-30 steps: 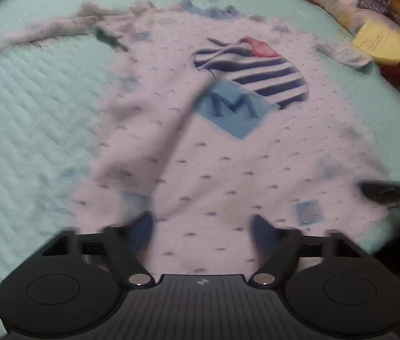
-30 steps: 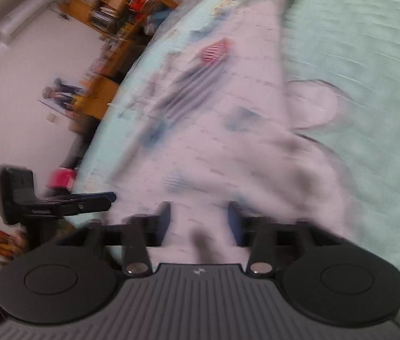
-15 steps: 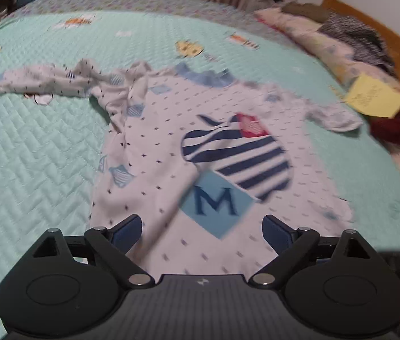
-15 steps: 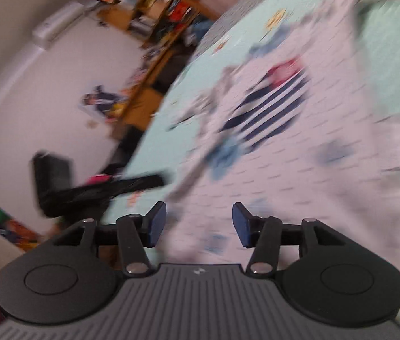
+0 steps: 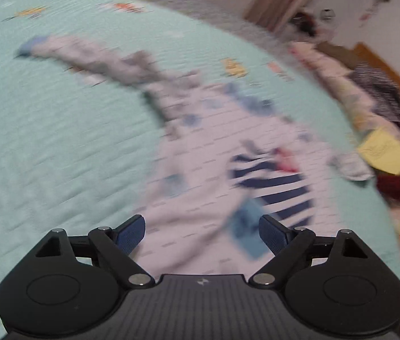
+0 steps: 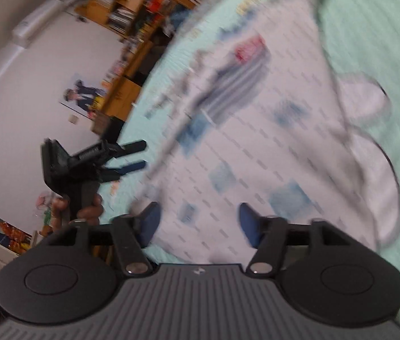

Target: Fold clothes

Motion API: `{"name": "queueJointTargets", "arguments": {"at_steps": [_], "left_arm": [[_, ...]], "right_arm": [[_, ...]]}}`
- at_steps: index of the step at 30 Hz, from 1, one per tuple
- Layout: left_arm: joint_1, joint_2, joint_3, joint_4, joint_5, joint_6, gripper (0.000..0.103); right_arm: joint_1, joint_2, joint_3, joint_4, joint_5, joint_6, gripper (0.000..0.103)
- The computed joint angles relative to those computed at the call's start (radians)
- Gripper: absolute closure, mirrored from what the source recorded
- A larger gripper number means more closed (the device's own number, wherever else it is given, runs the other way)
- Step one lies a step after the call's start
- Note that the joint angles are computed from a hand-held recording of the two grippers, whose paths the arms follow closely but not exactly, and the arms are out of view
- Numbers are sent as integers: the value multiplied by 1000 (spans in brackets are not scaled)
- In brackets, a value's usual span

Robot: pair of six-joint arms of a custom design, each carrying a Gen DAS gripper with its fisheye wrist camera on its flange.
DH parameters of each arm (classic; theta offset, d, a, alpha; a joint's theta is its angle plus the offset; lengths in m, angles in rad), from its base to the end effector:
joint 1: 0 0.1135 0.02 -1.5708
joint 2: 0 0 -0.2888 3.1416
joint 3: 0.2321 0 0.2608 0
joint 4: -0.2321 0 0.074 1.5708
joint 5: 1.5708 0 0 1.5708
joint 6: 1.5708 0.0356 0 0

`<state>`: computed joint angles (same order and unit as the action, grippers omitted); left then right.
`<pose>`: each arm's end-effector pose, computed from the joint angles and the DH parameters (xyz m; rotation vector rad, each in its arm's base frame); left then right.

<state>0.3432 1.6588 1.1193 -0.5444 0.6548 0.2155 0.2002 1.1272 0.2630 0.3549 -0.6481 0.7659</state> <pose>0.3292 0.0946 0.2319 0.0496 2.4409 -0.6276 0.1877 0.0600 0.1703 0.1951 2.2062 1.2388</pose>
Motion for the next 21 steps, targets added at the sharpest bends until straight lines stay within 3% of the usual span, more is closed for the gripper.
{"name": "queueJointTargets", "arguments": {"at_steps": [3,5,6,7,8,9,10,12,15,17,19,21], "left_arm": [[-91,27,9,38,3,-24,7],[-151,79,21,88,-76,-54,7],[-157,107,33,100,-118,-80,12],[-163,136,47,109,-160,-105,17],[-165,160,61,115,-190,-129,15],[-144,149,63,109,-150,-144,16],[-126,136,67,105,-126,-153,16],[-92,112,77,103,-83,-175,15],[-74,92,80,208,-108,-263,5],[-95,145,138,215,-189,-299,4],[-119,228,227,177,-266,-320,5],[-142,299,303,136,-321,-322,13]], "right_arm": [[3,129,38,189,13,85,38],[4,230,56,279,28,108,38],[-6,279,62,294,39,109,38],[-15,293,67,251,74,102,43],[-32,306,45,267,92,122,64],[-56,309,5,323,75,149,66],[-84,310,-37,386,48,175,65],[-114,248,-90,388,21,169,64],[-122,147,-138,355,18,167,54],[-102,90,-147,323,44,174,41],[-72,81,-124,292,69,157,36],[-59,65,-104,244,76,134,33]]}}
